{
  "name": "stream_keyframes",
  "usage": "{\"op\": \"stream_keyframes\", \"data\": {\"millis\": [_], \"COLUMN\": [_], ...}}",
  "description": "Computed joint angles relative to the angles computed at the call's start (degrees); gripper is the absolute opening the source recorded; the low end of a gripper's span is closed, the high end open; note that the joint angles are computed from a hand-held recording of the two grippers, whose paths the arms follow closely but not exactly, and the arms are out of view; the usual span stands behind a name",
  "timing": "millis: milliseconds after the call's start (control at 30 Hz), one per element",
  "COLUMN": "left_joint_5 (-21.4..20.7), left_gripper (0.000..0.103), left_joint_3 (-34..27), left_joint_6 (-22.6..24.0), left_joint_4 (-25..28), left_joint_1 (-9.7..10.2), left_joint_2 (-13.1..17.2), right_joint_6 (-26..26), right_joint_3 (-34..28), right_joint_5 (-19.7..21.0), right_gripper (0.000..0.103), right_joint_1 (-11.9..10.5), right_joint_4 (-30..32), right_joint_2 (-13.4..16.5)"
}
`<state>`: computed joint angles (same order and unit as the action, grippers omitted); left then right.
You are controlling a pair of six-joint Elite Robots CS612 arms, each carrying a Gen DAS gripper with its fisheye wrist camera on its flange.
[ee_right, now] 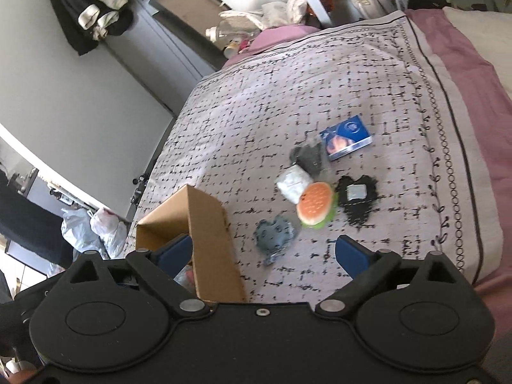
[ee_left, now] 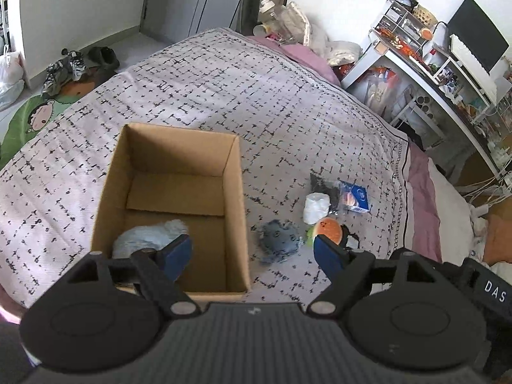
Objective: Organize soft objects
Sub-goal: 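Move right tool toward black heart plush while left tool approaches grey cat plush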
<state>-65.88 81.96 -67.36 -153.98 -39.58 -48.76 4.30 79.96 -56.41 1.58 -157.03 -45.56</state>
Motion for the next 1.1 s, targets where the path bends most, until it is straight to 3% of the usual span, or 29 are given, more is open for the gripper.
{"op": "stream_keyframes", "data": {"millis": [367,733,1100], "left_joint_5": [0.03,-0.59,-4.17], "left_gripper": [0.082,0.082,0.077], "left_joint_3": [-5.55,-11.93,-18.85], "left_joint_6": [-0.23,1.91,5.65], "left_joint_4": [2.68,5.10,8.68], "left_joint_1": [-0.16,0.17,1.04], "left_joint_2": [3.18,7.52,12.97], "right_joint_6": [1.74,4.18,5.41], "right_joint_3": [-3.34,-8.39,-12.66], "right_joint_5": [-0.88,-1.13,-1.42], "right_gripper": [0.096,0.095,0.082], "right_joint_1": [-1.59,-2.13,-2.13], "right_joint_4": [2.20,3.94,8.78], "right_joint_2": [1.76,5.48,9.34]}}
